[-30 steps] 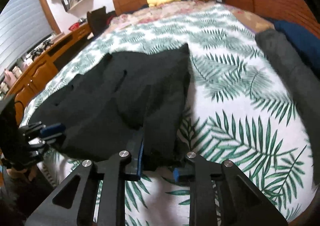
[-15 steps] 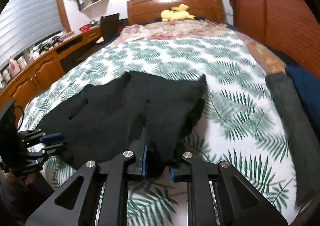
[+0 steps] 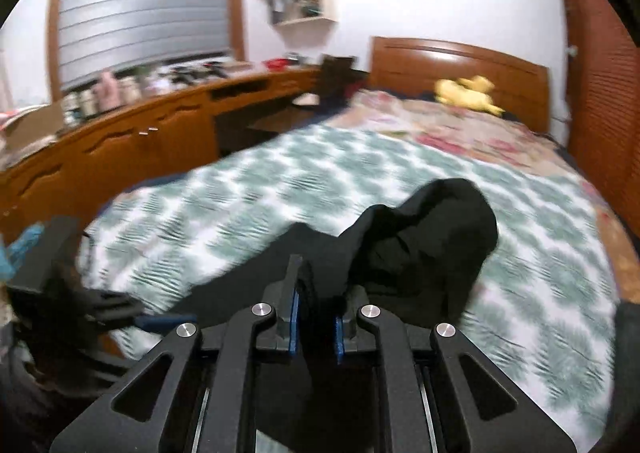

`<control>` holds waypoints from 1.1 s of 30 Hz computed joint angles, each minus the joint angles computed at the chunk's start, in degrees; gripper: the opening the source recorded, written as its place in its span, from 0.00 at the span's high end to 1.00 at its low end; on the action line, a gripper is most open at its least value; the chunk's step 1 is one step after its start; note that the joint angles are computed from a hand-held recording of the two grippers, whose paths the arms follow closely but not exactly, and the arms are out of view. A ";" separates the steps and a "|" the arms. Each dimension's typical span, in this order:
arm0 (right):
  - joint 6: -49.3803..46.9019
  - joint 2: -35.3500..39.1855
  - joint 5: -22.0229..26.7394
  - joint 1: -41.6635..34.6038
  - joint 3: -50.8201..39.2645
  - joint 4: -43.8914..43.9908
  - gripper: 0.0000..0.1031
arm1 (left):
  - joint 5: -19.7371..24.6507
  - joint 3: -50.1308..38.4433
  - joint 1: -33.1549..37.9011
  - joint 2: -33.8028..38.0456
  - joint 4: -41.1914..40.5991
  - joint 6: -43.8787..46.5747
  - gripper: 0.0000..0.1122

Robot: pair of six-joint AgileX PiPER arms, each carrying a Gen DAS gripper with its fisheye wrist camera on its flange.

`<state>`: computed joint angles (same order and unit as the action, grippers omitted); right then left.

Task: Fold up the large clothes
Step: 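Grasp the folded coat's edge with the right gripper and lift it, then fold the lifted coat edge over the bundle with the right gripper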

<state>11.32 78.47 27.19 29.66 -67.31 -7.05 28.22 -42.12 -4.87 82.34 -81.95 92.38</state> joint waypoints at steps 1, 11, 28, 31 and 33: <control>0.14 1.82 -0.87 1.49 -0.96 0.41 0.90 | 0.07 0.29 1.32 0.03 -0.07 0.63 0.76; -3.66 14.65 -2.21 6.47 -6.47 8.27 0.74 | 5.26 2.85 15.73 1.60 -2.77 8.36 0.76; 5.94 2.25 -0.26 2.87 1.84 -4.40 0.46 | 6.86 3.04 18.54 2.17 -3.80 8.96 0.76; 7.68 0.87 -0.25 0.77 3.95 -6.31 0.46 | 6.55 2.97 17.91 2.13 -4.09 8.82 0.76; 7.49 2.01 0.83 -1.34 4.41 -5.68 0.46 | 6.46 2.93 17.40 2.09 -4.51 8.96 0.76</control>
<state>18.80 80.48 28.02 28.32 -62.89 -12.73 34.68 -39.19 12.54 84.43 -86.46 101.34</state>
